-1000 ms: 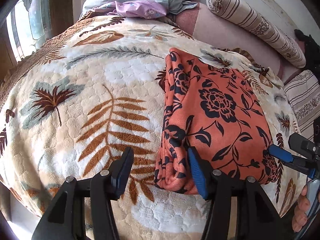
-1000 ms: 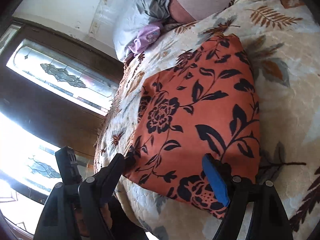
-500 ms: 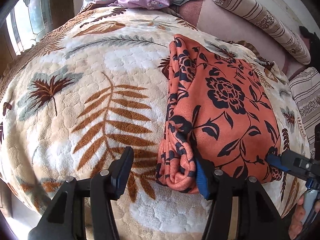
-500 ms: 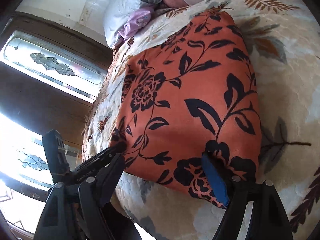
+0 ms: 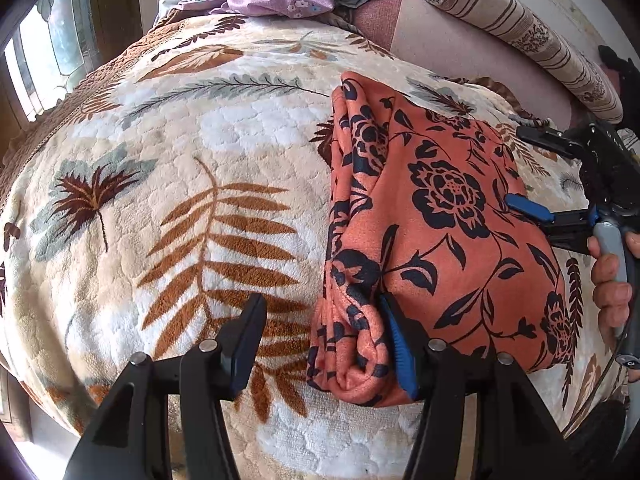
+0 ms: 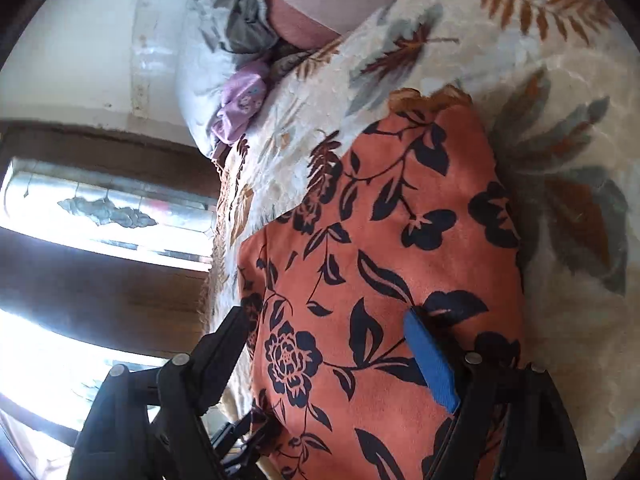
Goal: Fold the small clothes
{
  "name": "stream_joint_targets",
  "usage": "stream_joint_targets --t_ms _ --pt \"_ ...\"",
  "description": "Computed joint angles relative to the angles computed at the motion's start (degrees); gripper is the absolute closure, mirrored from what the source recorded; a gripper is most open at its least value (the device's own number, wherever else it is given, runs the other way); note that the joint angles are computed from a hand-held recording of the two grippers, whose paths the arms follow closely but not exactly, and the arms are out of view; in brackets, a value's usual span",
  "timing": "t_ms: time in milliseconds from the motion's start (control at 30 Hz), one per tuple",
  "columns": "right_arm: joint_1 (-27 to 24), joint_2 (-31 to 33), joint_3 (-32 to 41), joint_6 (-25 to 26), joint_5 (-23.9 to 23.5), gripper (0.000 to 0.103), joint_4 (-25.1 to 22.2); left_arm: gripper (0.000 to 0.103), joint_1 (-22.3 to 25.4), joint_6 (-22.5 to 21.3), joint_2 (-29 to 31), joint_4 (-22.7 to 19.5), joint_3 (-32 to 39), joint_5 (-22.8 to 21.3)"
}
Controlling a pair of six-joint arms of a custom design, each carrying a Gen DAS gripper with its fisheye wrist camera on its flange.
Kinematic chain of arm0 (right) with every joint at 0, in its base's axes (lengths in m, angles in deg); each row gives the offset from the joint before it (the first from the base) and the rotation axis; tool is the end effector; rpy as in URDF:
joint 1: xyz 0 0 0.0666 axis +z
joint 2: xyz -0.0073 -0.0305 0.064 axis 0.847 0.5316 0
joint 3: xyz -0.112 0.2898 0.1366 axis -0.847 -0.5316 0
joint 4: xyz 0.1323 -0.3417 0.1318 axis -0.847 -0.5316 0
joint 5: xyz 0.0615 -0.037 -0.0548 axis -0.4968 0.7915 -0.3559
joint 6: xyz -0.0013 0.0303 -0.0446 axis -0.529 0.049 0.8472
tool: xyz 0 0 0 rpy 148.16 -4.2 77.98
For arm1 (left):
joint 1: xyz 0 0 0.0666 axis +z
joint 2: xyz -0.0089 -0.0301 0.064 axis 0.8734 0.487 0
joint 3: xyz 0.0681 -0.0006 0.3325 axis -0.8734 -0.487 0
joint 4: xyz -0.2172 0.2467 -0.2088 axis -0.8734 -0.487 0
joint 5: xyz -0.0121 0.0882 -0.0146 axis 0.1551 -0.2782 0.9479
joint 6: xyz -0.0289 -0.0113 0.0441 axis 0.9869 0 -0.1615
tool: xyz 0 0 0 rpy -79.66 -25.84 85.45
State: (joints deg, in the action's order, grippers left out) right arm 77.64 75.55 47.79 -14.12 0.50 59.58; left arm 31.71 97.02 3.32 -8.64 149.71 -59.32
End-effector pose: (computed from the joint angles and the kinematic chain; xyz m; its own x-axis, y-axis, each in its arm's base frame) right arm 0.5056 0.1968 0.3444 -0.8047 0.5812 -0.1212 0.2439 0.5098 0.8250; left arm 0.4462 -0.2495 0.3609 -0.8725 0.1503 -0.4650 0.2431 0.9589 -0.1463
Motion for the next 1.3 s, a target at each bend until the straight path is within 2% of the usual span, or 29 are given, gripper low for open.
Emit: stream_joint_targets --t_ms 33,167,200,267,300,333,400,533,600,767,900,1133,1300 --pt "-0.12 -0.13 0.37 -0.64 0.29 0.021 0.30 0.044 -0.07 -0.35 0.10 -0.01 0.36 -0.43" --pt "-0.75 0.86 5.35 5.43 1.21 0.020 -1.19 0.044 -0.20 -1.11 1.45 -0.67 1.71 -1.13" --pt "-1.23 2.02 6.82 6.09 2.11 0.019 -2.57 0.044 -0.27 -1.06 1.59 -0.75 1.80 -1.21" --pt "-2.35 5.59 9.83 7.33 4.71 0.019 -8.68 0.044 -0.32 -0.98 1.50 -0.48 1.69 -1.13" --pt "-3.15 6.75 9.42 5.52 2.30 0.019 -8.63 0.044 -0.42 -0.82 1.70 -0.92 2.04 -1.50" --pt "-3.56 5.77 7.18 3.59 1.35 0.019 -5.70 0.044 -0.51 -0.88 1.64 -1.02 2.05 -1.70" --pt "-3.11 2.67 4.54 4.58 2.50 0.019 -2.90 0.044 -0.61 -1.18 1.47 -0.78 1.74 -1.96" --pt "-1.07 -4.71 -1.12 6.84 5.00 0.019 -2.84 0.044 -0.75 -1.01 0.93 -0.90 1.31 -1.89" --pt "0.35 -8.74 -4.41 8.03 7.00 0.019 -4.28 0.044 -0.77 -0.75 0.48 -1.19 1.08 -1.70" --pt "4.39 -17.52 -13.23 7.85 11.28 0.019 -6.17 0.044 -1.12 -0.70 -0.98 -1.15 0.45 -1.72" --pt "7.95 -21.81 -18.07 7.13 14.11 0.019 -7.28 0.044 -1.54 -1.08 -1.46 -1.20 0.89 -2.11" --pt "9.38 -25.33 -22.79 4.22 14.56 0.019 -5.55 0.044 -1.97 -1.26 -0.61 -1.74 2.51 -1.93" --pt "8.45 -23.37 -20.49 5.14 14.40 0.019 -5.64 0.044 -1.96 -1.06 0.39 -1.91 3.60 -1.49"
